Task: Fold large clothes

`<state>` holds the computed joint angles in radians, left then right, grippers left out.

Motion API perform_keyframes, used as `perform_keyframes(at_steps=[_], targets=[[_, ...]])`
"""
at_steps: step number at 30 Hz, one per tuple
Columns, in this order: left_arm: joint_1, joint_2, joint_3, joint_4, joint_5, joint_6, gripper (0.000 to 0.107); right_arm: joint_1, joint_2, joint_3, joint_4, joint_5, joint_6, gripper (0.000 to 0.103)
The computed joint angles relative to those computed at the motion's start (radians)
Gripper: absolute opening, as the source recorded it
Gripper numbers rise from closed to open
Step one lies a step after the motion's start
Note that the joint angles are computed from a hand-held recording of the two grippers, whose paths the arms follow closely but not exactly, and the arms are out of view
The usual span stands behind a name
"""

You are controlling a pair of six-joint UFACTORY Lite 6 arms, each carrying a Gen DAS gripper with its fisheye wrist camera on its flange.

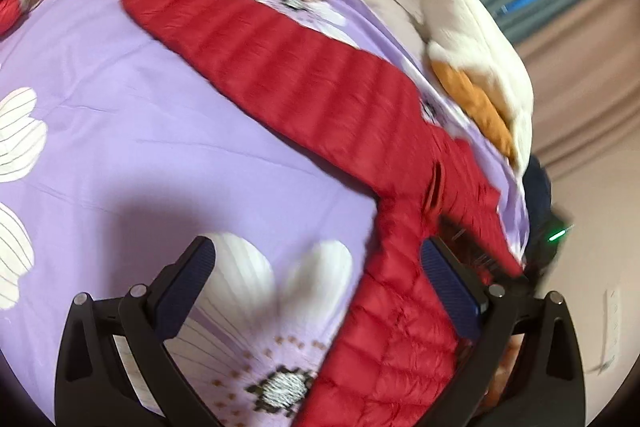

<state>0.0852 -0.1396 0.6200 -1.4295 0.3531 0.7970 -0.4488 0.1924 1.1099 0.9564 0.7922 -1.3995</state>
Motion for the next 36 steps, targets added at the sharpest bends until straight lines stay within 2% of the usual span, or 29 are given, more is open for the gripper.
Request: perform_keyframes(at_steps=[2, 4, 7, 12, 15, 19, 25, 31, 34, 36], targets=[[0.121, 0.04, 0.004, -0.093, 0.108, 0.109, 0.102, 0.101, 0.062, -0.028, -0.091, -0.127, 0.055, 0.029], [0.211, 0.084, 0.018, -0.14, 0.192, 0.173, 0.102, 0.131, 0.04, -0.069, -0.068, -0.185, 0.019, 0.028], [0.327, 0.212, 0.076, -0.223, 0.325, 0.255, 0.102, 0.095, -0.005, -0.06, -0.074, -0.096, 0.056, 0.029], [0.412, 0.447, 0.202, -0.37, 0.512, 0.343, 0.102, -0.09, -0.128, -0.101, 0.002, 0.138, -0.094, 0.029], [0.425, 0.548, 0.271, -0.418, 0.556, 0.35, 0.102, -0.215, -0.136, -0.096, -0.002, 0.261, -0.153, 0.029], [0.43, 0.641, 0.334, -0.497, 0.605, 0.367, 0.102, -0.328, -0.127, -0.091, -0.002, 0.348, -0.206, 0.029], [0.439, 0.741, 0.44, -0.572, 0.634, 0.366, 0.102, -0.45, -0.11, -0.069, 0.006, 0.44, -0.204, 0.029], [0.42, 0.785, 0.538, -0.623, 0.541, 0.35, 0.102, -0.517, -0.123, -0.085, 0.01, 0.468, -0.207, 0.029], [0.406, 0.799, 0.576, -0.627, 0.47, 0.323, 0.098, -0.545, -0.135, -0.099, -0.004, 0.472, -0.219, 0.03], [0.393, 0.816, 0.61, -0.613, 0.416, 0.306, 0.086, -0.559, -0.152, -0.118, -0.009, 0.453, -0.233, 0.03]])
